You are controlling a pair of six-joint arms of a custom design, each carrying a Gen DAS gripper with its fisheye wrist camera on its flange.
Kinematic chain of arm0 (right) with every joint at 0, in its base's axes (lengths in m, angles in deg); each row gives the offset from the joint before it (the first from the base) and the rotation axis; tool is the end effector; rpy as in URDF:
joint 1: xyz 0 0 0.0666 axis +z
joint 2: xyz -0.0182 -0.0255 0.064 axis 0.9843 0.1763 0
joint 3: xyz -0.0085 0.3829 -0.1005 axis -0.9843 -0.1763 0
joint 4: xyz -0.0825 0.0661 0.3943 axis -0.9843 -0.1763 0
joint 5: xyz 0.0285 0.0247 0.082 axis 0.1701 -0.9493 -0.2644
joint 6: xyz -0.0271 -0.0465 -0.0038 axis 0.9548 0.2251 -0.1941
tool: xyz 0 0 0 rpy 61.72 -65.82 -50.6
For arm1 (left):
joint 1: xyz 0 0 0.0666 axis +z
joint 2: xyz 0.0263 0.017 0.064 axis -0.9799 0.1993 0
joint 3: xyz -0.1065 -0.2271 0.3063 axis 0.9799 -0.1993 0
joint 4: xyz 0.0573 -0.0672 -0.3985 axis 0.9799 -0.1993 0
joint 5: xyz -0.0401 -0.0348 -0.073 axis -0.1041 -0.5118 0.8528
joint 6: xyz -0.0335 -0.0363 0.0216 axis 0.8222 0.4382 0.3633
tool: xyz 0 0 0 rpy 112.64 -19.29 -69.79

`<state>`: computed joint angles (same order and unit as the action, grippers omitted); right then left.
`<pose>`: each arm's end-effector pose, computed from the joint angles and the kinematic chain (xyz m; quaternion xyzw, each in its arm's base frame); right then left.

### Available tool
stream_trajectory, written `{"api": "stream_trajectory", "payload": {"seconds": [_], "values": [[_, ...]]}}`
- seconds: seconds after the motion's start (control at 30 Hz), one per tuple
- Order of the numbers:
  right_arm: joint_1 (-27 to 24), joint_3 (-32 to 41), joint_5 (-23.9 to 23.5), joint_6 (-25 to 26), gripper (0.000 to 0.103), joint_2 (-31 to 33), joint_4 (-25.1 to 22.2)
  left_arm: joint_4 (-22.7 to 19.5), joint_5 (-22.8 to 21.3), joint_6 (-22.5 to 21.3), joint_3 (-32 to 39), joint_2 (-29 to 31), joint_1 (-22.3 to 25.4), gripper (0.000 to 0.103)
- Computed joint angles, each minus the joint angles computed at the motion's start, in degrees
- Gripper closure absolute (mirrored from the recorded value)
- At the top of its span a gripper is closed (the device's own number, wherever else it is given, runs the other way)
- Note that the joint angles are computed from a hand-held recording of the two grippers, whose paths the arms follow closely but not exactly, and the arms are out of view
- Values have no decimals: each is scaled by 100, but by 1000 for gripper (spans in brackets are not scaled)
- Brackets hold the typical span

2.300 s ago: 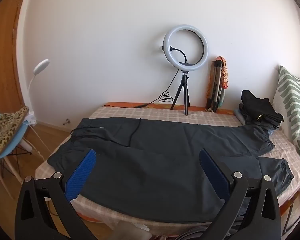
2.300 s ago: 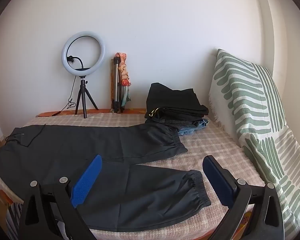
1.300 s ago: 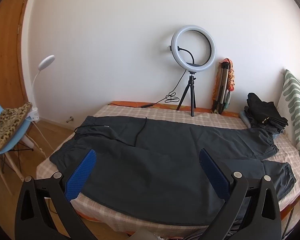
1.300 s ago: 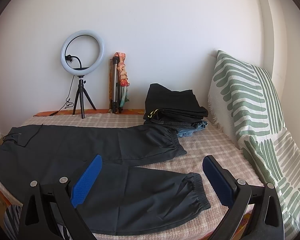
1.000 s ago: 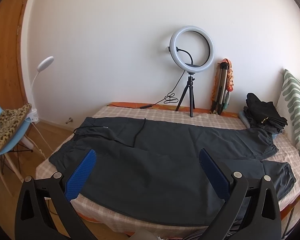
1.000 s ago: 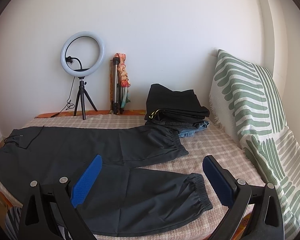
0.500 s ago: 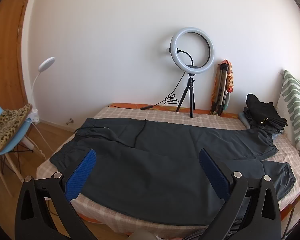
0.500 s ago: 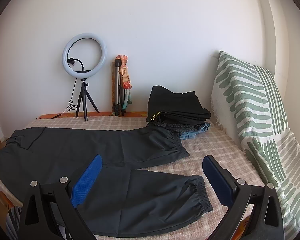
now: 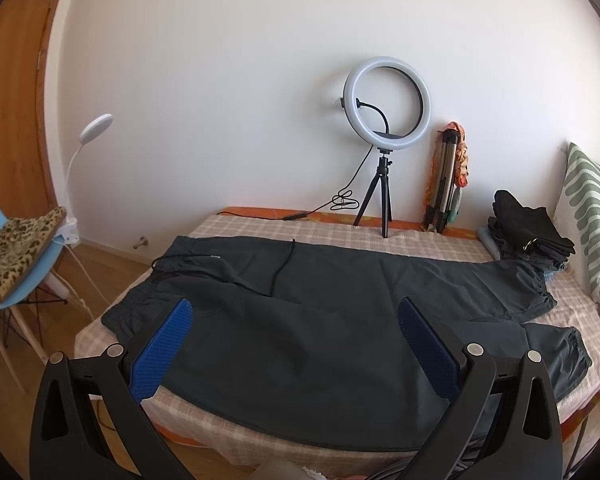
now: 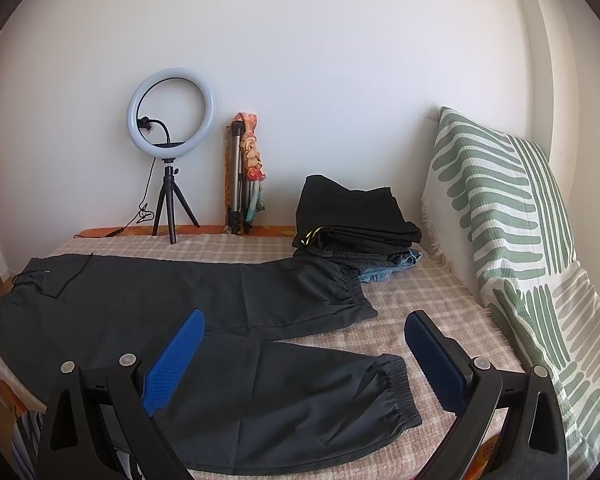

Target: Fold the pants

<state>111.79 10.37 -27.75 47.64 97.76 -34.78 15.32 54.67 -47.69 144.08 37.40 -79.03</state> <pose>0.3786 0.2031 0.5452 0.1878 0.8358 -0.1456 0.4950 0.5092 -0.0105 0.5353 0.0603 0.8468 -0.0572 0.5255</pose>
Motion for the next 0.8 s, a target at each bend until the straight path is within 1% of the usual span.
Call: {"api": "stream_trajectory", "payload": {"seconds": [0.23, 0.5, 0.63, 0.77, 0.8], "values": [[5, 15, 10, -20, 4, 13, -10, 31, -36, -85, -19, 3, -18, 1], [-15, 30, -12, -40, 5, 40, -48, 26, 140, -7, -4, 32, 69, 1], [-50, 26, -71, -12, 7, 50, -49, 14, 231, -46, 5, 61, 102, 4], [-70, 6, -125, 72, 7, 44, 13, -56, 354, 9, 54, 133, 139, 5], [-72, 14, -121, 105, 8, 56, 13, -66, 383, 22, 61, 146, 152, 8]]}}
